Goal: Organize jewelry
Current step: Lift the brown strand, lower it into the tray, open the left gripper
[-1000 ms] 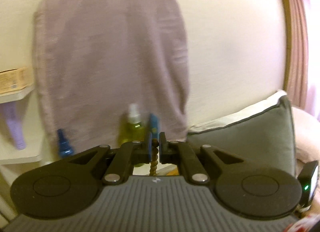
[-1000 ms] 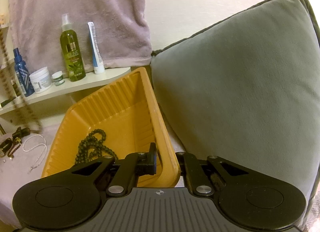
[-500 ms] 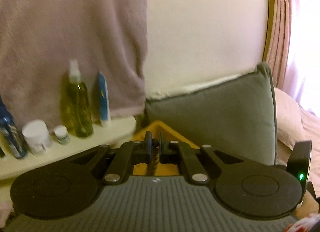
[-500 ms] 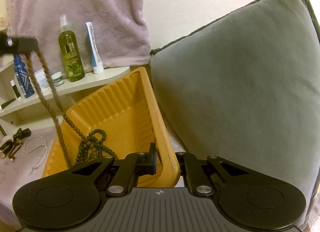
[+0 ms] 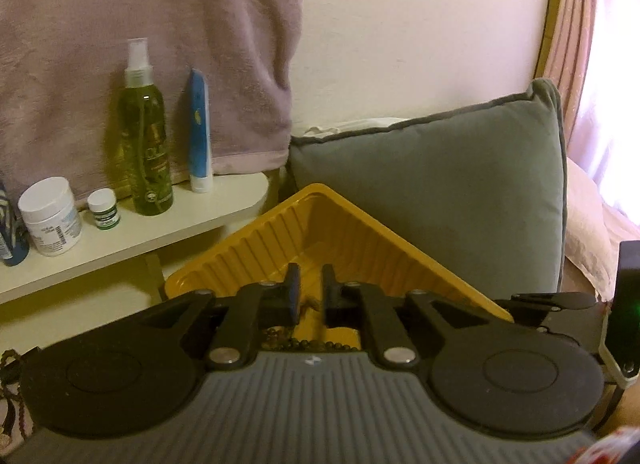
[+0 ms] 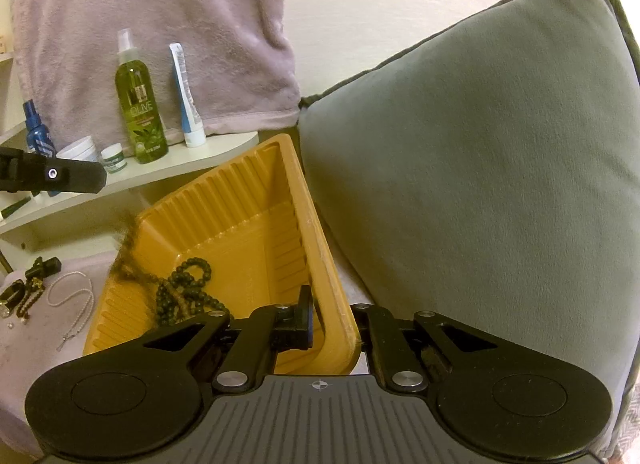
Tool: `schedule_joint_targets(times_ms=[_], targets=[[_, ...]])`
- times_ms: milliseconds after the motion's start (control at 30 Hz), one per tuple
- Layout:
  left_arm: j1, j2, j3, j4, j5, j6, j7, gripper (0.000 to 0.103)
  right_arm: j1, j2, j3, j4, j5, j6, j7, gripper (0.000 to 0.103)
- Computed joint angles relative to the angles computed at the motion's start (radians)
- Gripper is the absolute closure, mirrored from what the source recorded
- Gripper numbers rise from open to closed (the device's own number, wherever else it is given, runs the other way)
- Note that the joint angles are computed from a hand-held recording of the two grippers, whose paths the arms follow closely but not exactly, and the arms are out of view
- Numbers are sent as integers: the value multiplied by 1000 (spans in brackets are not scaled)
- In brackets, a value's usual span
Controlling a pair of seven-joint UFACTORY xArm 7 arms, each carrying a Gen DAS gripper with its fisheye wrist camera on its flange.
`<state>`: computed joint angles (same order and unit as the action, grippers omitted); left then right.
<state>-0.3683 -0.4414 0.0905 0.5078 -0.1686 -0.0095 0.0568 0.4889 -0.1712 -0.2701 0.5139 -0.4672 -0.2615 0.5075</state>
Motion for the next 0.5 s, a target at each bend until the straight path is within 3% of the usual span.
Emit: schedule_joint_targets(times_ms=[200, 333, 500], targets=[[120, -68, -67, -55, 23, -16, -72, 83, 15, -1, -17, -1, -10, 1, 11, 96], [320, -149, -212, -129, 78, -24, -177, 78, 11, -2, -13, -1, -8, 0, 12, 96], [494, -282, -318, -244, 141, -21, -293, 70, 14, -6, -17, -3, -12, 0, 10, 96]])
